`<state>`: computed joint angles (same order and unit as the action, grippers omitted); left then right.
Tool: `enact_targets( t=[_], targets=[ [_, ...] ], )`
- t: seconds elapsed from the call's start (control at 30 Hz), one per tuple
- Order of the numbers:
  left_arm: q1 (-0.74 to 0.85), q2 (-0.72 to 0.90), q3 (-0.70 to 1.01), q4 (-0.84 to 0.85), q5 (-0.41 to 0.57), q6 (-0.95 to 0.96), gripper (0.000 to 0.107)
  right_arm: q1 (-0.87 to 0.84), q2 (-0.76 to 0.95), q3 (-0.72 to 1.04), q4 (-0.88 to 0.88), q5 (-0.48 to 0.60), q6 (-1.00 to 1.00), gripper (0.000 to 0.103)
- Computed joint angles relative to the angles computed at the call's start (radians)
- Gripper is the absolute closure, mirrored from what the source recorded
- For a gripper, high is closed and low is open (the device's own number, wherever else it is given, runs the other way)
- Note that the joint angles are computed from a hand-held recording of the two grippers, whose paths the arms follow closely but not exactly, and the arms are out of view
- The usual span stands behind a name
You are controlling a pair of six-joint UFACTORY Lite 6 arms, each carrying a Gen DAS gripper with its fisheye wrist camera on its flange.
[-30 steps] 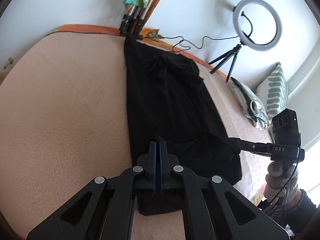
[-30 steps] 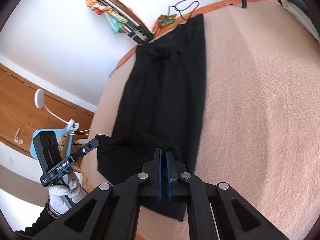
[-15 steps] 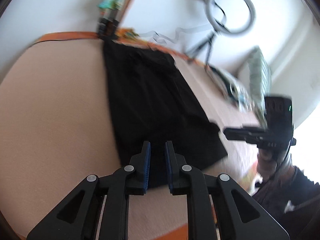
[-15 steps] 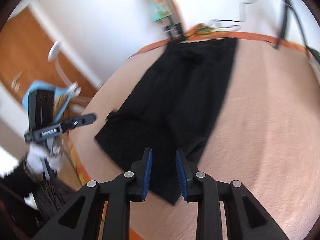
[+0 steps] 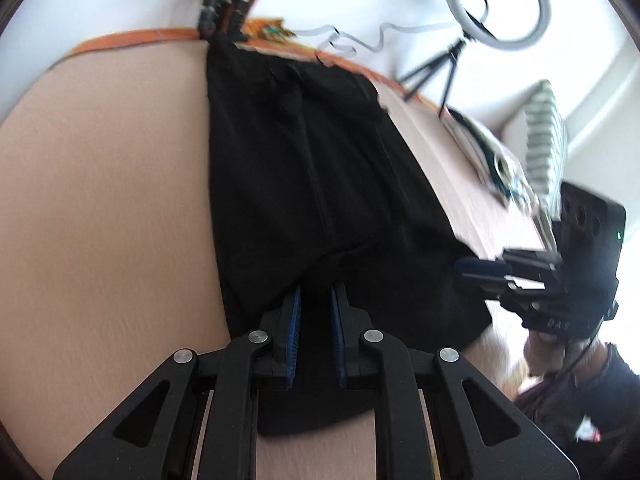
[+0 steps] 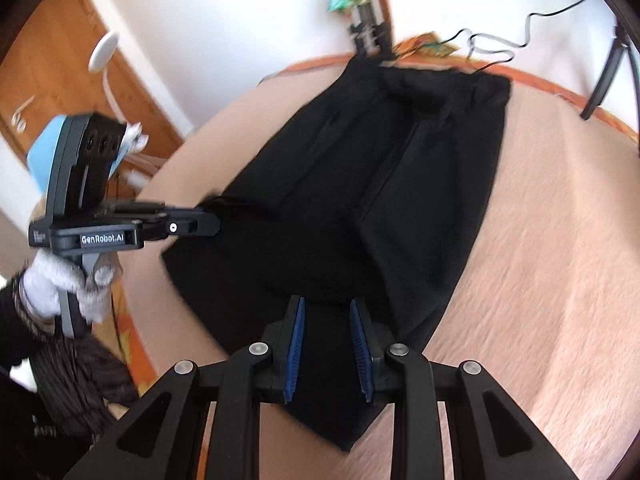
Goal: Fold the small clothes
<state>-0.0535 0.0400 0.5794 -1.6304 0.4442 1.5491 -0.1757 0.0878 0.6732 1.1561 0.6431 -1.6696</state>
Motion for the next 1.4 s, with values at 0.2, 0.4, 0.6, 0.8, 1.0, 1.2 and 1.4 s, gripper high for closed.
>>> enact_targets(
  t=[0.2, 0.4, 0.6, 0.8, 1.0, 1.2, 1.4],
  targets=[
    [0.029, -0.035, 0.017, -0.156, -0.04, 0.109, 0.094, -0.057, 0.051, 0.097, 0.1, -0.019, 0.013, 0.077],
    [0.061, -0.148, -0.053, -0.087, 0.035, 0.095, 0.094, -0.089, -0.024, 0.071, 0.077, 0.055, 0.001, 0.077],
    [0.004, -0.184, -0.064, 0.034, 0.048, 0.036, 0.094, -0.085, -0.041, 0.048, -0.106, 0.247, -0.015, 0.077],
    [-0.023, -0.137, -0.031, 0.083, 0.099, -0.008, 0.094, 0.09, 0.015, 0.012, -0.152, 0.043, 0.021, 0.078],
    [-0.126, -0.068, -0.004, 0.157, 0.105, -0.041, 0.094, 0.094, 0.072, 0.088, -0.009, -0.013, 0.005, 0.079],
    [-0.15, 0.005, 0.043, 0.122, -0.09, -0.069, 0.094, 0.044, 0.111, 0.146, 0.039, -0.058, 0.039, 0.078],
    [-0.109, 0.057, 0.079, -0.108, -0.246, 0.095, 0.094, 0.071, 0.101, 0.124, 0.051, -0.207, 0.026, 0.078]
  ],
)
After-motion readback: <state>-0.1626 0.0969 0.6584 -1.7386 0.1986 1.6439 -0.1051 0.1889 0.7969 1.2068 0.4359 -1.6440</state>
